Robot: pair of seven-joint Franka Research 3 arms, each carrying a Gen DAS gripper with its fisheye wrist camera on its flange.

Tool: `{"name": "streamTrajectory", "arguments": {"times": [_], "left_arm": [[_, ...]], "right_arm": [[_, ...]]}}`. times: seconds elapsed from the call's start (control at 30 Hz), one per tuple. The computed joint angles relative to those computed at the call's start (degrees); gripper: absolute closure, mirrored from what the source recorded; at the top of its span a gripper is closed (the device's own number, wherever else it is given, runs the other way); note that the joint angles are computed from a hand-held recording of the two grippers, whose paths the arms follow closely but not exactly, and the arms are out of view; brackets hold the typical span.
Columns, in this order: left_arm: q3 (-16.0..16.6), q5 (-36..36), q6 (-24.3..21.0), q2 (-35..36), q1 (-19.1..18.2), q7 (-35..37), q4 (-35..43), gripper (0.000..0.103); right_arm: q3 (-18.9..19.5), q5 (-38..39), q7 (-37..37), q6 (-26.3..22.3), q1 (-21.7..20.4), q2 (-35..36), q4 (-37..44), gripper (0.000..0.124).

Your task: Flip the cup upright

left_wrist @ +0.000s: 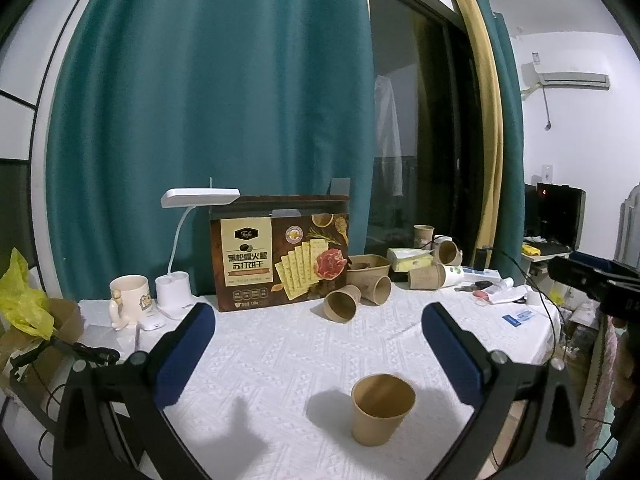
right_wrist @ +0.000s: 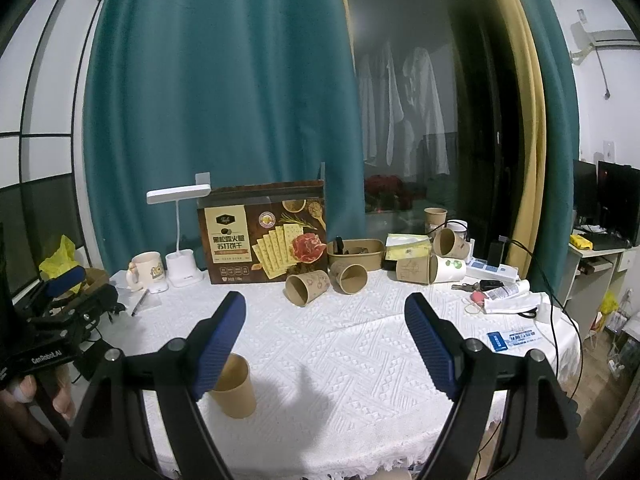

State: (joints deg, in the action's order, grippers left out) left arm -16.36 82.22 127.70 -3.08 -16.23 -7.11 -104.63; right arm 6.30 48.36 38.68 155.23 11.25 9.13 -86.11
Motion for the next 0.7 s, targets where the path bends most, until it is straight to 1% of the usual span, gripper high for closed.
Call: {"name": "streamTrajectory", "arguments": {"times": [0.7], "left_arm": [[0.0, 0.8, 1.0, -0.2, 0.2, -0.9, -0.4, 0.0]], "right_arm": [[0.0, -0.2, 0.1, 0.3, 0.2, -0.2, -0.7, 0.044]]}}
